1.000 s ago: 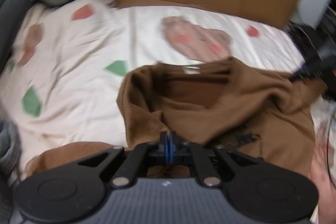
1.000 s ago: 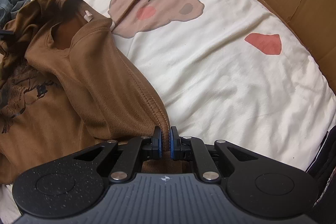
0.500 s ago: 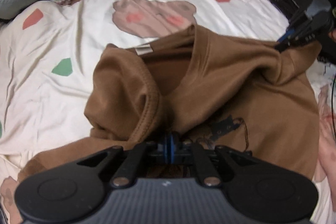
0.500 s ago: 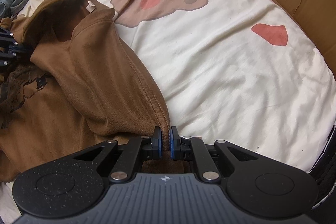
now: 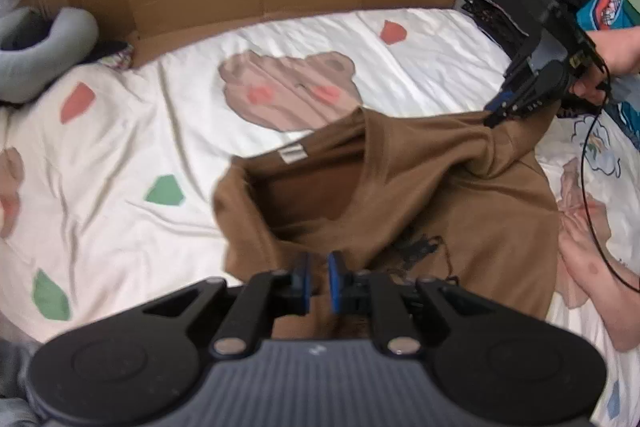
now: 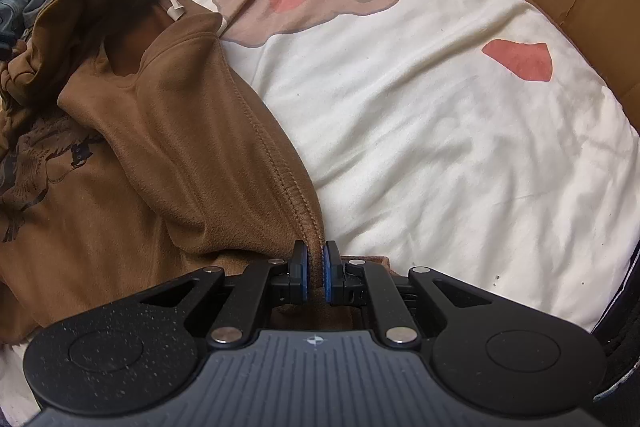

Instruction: Fold clothes

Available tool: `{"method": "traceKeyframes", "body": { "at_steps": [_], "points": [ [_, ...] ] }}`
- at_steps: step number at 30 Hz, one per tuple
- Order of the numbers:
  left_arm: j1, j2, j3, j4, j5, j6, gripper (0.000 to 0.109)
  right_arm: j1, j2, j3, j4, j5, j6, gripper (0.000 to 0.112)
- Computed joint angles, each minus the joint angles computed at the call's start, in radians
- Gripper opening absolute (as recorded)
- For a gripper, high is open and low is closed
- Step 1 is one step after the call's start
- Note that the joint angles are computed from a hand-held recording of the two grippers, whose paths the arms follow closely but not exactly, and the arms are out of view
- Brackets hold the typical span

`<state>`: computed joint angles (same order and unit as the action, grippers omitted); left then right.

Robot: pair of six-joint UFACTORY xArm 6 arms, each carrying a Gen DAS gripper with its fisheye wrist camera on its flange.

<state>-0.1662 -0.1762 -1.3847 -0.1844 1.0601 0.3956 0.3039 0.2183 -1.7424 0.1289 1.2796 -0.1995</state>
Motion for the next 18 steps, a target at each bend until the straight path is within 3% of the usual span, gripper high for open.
{"method": "traceKeyframes", "body": {
  "at_steps": [4, 8, 18],
  "points": [
    [0.019, 0.028, -0.017, 0.05, 0.012, 0.03, 0.011, -0.002, -0.002, 0.002, 0.004, 0.001, -0.003, 0.006],
    [0.03, 0.046, -0.002, 0.036, -0.001, 0.065, 0.029, -0.002, 0.003, -0.006, 0.006, 0.004, -0.004, 0.006],
    [0.073, 0.109, -0.006, -0.105, 0.045, 0.181, 0.028, -0.008, 0.012, -0.019, 0.018, 0.015, -0.002, 0.006]
  ]
}}
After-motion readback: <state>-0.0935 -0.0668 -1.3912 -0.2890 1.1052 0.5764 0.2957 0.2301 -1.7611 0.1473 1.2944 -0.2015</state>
